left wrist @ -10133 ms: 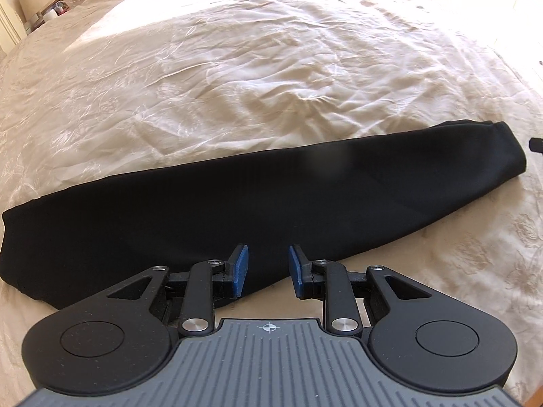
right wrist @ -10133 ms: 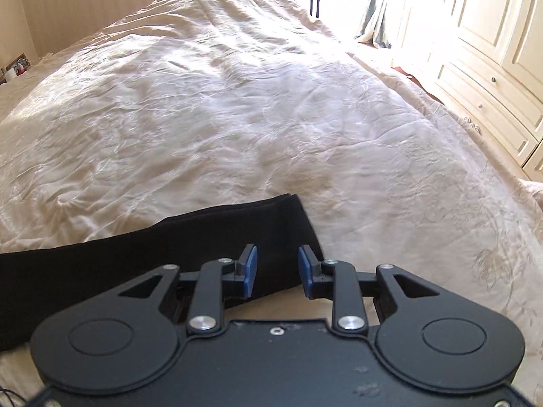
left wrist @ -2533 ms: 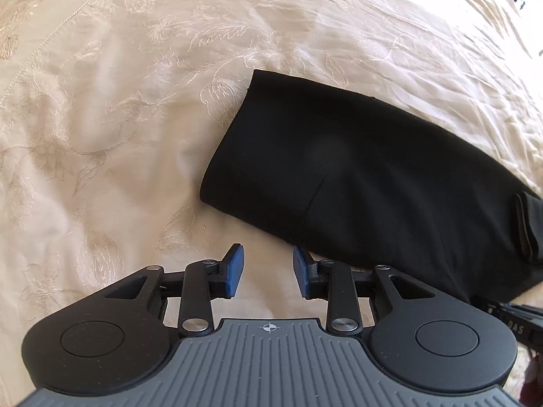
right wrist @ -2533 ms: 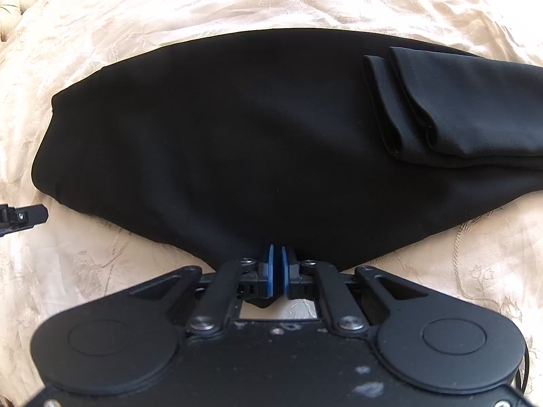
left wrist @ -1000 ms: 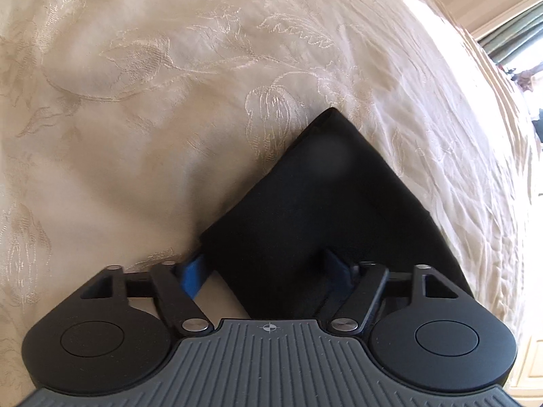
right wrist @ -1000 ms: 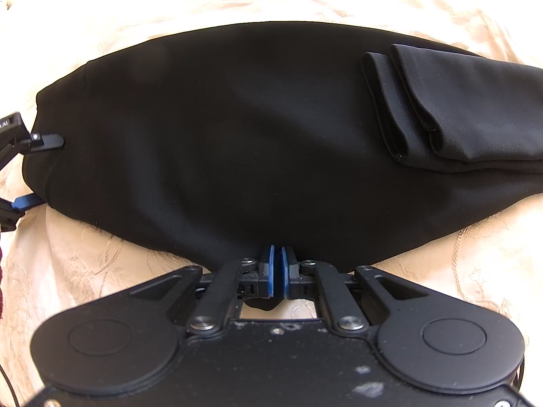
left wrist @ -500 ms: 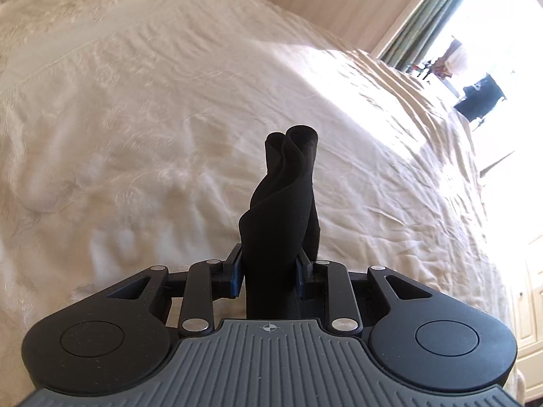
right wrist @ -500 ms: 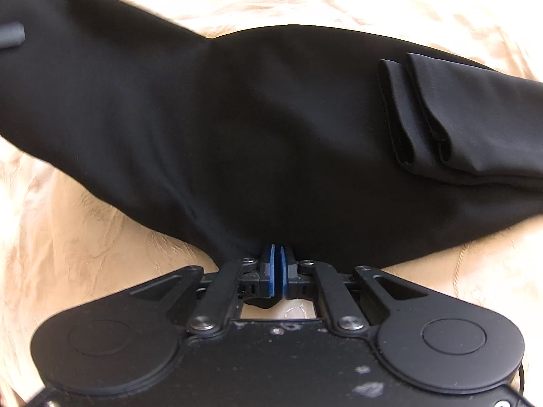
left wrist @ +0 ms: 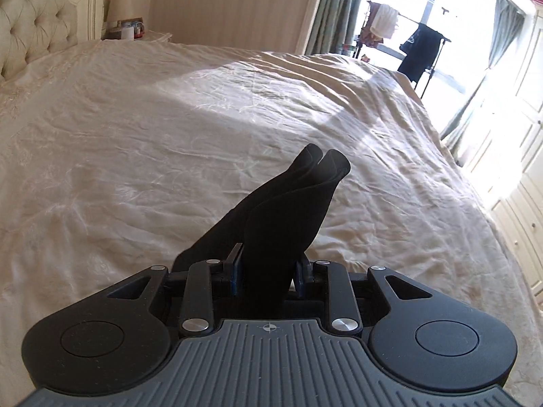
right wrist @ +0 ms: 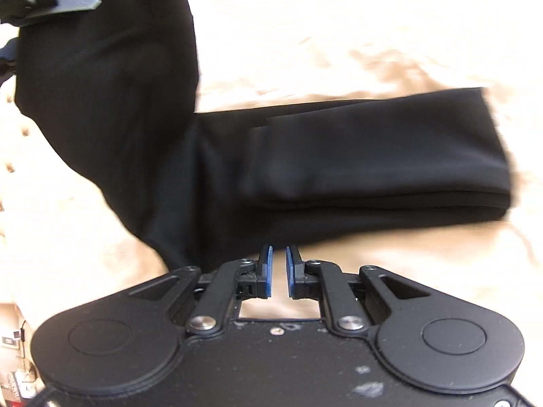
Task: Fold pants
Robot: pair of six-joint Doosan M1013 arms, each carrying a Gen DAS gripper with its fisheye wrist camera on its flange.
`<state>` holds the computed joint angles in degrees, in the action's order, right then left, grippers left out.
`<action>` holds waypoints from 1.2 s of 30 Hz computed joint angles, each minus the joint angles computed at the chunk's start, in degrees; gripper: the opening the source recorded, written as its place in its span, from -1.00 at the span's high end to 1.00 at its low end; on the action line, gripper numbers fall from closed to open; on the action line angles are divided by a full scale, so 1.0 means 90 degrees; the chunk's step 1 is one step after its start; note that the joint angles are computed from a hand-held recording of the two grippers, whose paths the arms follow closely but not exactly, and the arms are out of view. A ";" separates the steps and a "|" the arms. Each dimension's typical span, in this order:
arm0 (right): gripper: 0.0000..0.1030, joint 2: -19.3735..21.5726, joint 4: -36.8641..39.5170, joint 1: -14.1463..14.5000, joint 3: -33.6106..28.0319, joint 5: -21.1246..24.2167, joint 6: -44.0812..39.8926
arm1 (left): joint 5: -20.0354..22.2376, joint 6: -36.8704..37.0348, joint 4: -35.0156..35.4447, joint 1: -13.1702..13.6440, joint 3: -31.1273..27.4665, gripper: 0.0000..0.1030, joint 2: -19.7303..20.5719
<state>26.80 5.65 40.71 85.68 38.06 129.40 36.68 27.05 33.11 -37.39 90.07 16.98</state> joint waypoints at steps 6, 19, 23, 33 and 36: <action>0.76 -0.0619 -0.0444 -0.0356 0.0903 0.0009 0.0884 | 0.0429 0.1313 -0.1725 -0.0173 -0.0826 0.41 0.1020; 0.65 -0.0879 -0.0355 -0.0779 0.1399 0.0042 0.1058 | 0.1305 0.2536 -0.2271 -0.0397 -0.1478 0.18 0.1575; 0.62 -0.0844 -0.0417 -0.0809 0.1319 0.0044 0.1136 | 0.1201 0.3199 -0.2801 -0.0303 -0.1505 0.02 0.1590; 0.54 -0.0889 -0.1201 -0.0827 0.1241 0.0172 0.2048 | 0.0629 0.3858 -0.3355 -0.0180 -0.1331 -0.01 0.1304; 0.50 -0.0920 -0.1619 -0.0833 0.1194 0.0299 0.2400 | 0.0453 0.3568 -0.3062 -0.0060 -0.1045 -0.05 0.1046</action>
<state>18.52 -8.92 33.21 96.44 40.76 151.01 40.75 59.16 5.56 -37.93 80.67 26.40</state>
